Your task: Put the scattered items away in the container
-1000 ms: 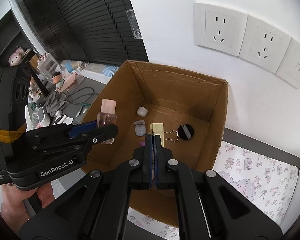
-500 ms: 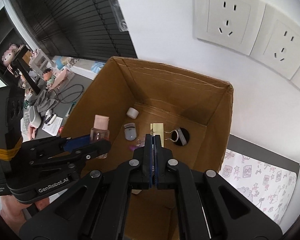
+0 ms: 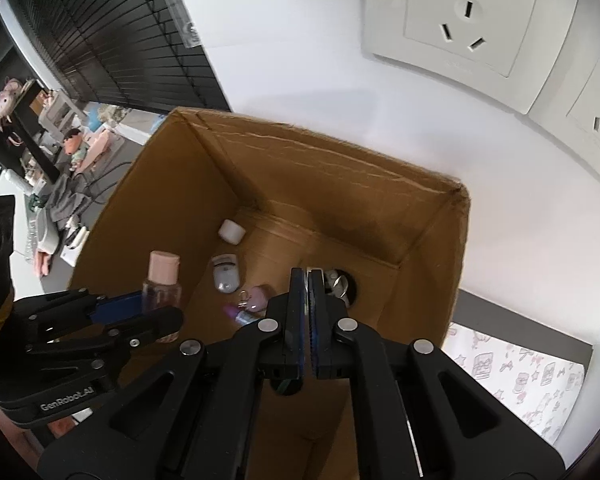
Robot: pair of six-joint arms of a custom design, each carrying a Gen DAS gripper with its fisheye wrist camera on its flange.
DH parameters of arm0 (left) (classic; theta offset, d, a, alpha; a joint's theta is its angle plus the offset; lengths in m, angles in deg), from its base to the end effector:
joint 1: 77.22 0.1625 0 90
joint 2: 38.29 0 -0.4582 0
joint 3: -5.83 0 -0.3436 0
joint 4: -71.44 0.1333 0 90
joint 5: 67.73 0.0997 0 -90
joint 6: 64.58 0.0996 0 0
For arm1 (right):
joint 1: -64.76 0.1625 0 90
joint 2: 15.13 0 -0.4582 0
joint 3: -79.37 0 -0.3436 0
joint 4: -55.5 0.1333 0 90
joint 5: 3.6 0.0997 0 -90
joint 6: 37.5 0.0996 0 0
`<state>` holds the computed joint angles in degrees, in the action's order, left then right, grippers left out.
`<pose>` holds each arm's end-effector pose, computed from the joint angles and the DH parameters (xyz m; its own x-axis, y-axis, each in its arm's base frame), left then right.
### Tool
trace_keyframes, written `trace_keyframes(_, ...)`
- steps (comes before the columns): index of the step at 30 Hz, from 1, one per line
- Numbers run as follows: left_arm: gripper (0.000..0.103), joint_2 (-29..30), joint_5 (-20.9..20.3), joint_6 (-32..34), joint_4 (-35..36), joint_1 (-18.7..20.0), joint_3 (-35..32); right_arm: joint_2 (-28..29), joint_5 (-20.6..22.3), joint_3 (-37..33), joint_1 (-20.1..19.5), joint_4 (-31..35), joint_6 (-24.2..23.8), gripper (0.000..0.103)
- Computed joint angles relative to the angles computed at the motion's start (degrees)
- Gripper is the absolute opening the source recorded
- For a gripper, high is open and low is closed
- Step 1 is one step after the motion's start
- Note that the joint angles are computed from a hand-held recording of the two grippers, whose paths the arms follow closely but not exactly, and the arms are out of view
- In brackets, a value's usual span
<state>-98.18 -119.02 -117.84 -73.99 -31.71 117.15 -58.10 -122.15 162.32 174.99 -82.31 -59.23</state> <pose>-0.2452 -0.5287 0.2197 -0.9115 -0.2618 -0.3173 -0.0524 0.8390 -0.5417 0.3257 -0.6359 0.1810 -0.6597 -0.5696 0.4903 -0.6317 0.7737 0.0487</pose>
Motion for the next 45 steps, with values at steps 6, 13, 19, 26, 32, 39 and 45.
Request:
trace_keyframes(6,0.096,0.2,2.6,-0.9,2.9,-1.0,-0.8,-0.9,0.0,0.6,-0.2,-1.4,-0.1,0.064)
trace_keyframes(13,0.102,-0.4,6.0,-3.5,7.0,-3.6,-1.0,-3.8,1.1,2.9,0.3,-3.0,0.0,0.103)
trace_keyframes(19,0.103,-1.1,8.1,-6.7,10.6,-6.2,-1.1,-6.5,-1.1,6.3,1.9,-7.4,-1.5,0.103)
trace_keyframes(26,0.103,-1.5,9.5,-10.0,16.2,-8.8,-1.9,-10.1,-0.8,10.1,2.9,-9.5,-0.8,0.103)
trace_keyframes(32,0.103,-1.5,9.7,-12.0,19.0,-10.8,-2.4,-13.5,-0.5,13.7,3.1,-11.0,0.9,0.103)
trace_keyframes(39,0.103,-0.6,9.5,-13.2,22.0,-12.4,-3.1,-17.6,-1.5,17.9,3.0,-12.4,2.5,0.103)
trace_keyframes(45,0.103,0.6,9.7,-14.6,24.2,-14.0,-4.4,-20.6,-3.6,20.3,2.9,-13.1,4.3,0.103)
